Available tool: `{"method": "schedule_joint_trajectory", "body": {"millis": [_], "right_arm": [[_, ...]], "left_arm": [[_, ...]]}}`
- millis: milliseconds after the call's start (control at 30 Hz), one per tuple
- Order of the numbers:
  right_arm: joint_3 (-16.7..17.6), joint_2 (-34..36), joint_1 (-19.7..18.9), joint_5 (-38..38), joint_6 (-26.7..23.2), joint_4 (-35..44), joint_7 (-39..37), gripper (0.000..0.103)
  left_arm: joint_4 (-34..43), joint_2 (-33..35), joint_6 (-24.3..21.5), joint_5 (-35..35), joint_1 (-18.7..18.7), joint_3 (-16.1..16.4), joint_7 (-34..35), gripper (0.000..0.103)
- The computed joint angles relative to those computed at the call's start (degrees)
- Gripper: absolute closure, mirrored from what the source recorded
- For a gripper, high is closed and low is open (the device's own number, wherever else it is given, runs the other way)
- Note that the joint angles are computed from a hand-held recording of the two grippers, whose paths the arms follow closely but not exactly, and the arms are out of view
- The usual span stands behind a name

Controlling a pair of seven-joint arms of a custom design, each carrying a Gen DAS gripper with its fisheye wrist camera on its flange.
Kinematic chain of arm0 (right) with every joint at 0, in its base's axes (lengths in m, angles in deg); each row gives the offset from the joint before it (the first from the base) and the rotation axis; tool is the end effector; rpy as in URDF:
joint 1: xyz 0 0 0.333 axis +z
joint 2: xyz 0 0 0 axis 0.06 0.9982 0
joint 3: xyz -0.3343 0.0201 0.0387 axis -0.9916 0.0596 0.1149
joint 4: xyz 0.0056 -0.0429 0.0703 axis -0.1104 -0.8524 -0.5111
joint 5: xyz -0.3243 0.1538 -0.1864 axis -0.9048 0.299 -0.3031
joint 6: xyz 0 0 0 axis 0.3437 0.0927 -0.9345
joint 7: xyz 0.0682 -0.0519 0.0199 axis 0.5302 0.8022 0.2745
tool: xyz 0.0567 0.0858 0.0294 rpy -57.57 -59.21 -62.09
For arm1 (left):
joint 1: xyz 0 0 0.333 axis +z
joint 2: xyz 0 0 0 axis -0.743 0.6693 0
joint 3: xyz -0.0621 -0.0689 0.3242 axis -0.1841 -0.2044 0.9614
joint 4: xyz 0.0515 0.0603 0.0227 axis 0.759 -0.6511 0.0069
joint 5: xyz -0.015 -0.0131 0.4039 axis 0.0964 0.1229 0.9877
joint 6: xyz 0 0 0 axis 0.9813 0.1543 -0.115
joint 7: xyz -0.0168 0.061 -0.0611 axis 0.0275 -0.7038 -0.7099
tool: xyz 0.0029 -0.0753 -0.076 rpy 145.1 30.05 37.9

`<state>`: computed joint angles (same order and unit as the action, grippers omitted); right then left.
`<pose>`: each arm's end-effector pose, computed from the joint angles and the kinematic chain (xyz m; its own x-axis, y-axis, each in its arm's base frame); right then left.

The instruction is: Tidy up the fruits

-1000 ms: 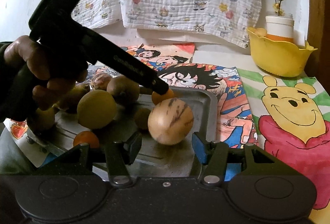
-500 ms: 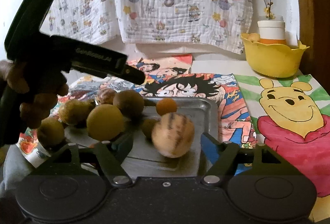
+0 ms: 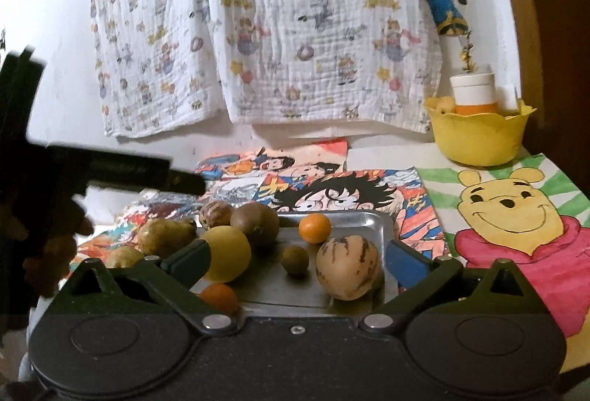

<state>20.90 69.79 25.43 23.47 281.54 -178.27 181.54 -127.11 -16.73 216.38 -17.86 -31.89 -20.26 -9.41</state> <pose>0.4054 0.1762 0.4814 0.5119 -0.8362 -0.1967 -0.4140 -0.0395 -0.9094 0.4089 -0.0789 0.5268 0.1390 -0.9902 0.0120 -0.5176 -0.0830 -0.8516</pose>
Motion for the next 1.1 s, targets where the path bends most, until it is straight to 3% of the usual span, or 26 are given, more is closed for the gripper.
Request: {"method": "schedule_joint_trajectory", "body": {"millis": [300,500,667,833,967,1100], "right_arm": [[3.0,-6.2,0.0,13.2,-0.8,-7.1,-9.5,0.001],[5.3,-8.9,1.1,21.7,0.1,-10.8,-15.8,0.001],[6.8,-10.4,3.2,27.2,0.5,-12.6,-20.8,0.001],[7.6,-11.5,5.8,31.8,-0.7,-13.4,-25.4,0.001],[10.8,-12.1,5.9,37.5,-1.9,-14.1,-30.6,0.001],[8.4,-12.4,9.2,39.3,-2.6,-14.4,-31.7,0.001]], "left_arm": [[-8.6,-12.6,-3.2,-1.0,0.1,-1.5,-4.6,0.001],[-13.7,-20.8,-7.3,-0.4,-1.8,-2.0,-6.3,0.001],[-17.2,-25.7,-11.0,0.2,-3.8,-1.3,-7.0,0.001],[-20.0,-29.9,-13.7,-0.4,-6.6,1.5,-7.4,0.000],[-20.8,-31.6,-15.7,-1.3,-7.7,2.8,-7.3,0.000],[-21.4,-32.9,-17.2,-1.6,-8.6,3.3,-6.9,0.000]]}}
